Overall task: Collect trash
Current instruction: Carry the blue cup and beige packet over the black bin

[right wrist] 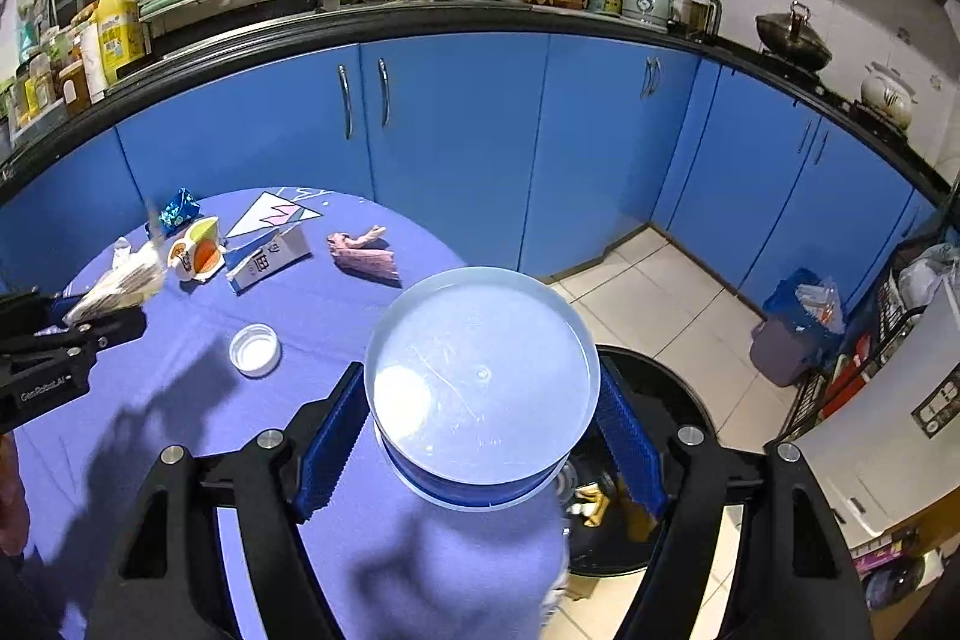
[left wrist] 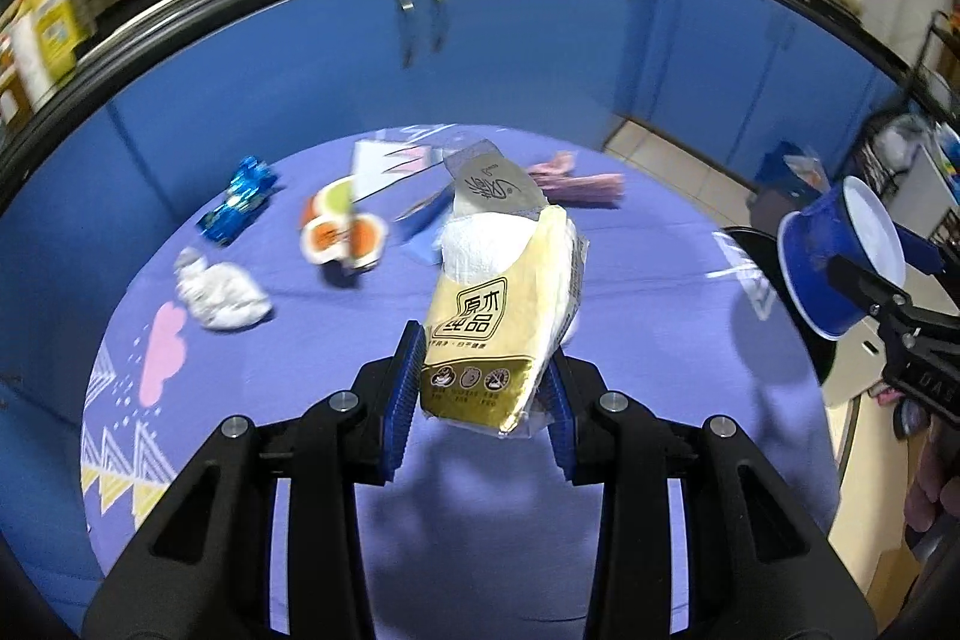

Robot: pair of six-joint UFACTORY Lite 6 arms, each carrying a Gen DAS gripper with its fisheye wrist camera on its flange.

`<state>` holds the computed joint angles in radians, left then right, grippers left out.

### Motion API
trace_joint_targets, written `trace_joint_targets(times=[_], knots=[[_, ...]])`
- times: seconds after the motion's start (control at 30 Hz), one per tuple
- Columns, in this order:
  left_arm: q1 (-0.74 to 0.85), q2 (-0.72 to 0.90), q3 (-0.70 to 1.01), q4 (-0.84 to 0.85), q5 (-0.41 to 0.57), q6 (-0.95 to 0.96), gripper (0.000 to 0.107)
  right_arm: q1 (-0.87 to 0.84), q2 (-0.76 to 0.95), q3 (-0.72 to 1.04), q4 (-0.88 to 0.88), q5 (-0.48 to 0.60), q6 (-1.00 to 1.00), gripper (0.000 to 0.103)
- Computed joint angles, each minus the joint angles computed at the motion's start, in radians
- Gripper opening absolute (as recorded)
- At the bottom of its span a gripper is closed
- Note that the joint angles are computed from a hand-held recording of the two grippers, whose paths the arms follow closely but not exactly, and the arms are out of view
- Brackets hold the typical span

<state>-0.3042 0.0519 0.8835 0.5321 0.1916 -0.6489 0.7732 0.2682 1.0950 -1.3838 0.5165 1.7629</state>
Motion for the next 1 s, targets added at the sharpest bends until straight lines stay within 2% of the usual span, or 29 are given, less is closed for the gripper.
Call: trace_joint_targets(times=[0.23,0.47,1.0], knots=[[-0.144,0.071,0.101,0.129,0.065,-0.159,0.038,-0.035,-0.109,-0.109,-0.058,0.005,0.044,0.072],[-0.261,0.173,0.243,0.179,0.14,-0.226,0.038,-0.059,-0.182,-0.191,-0.117,0.025,0.07,0.072],[-0.419,0.424,0.612,0.14,0.266,-0.139,0.038,-0.191,-0.338,-0.336,-0.246,0.0,0.148,0.072]])
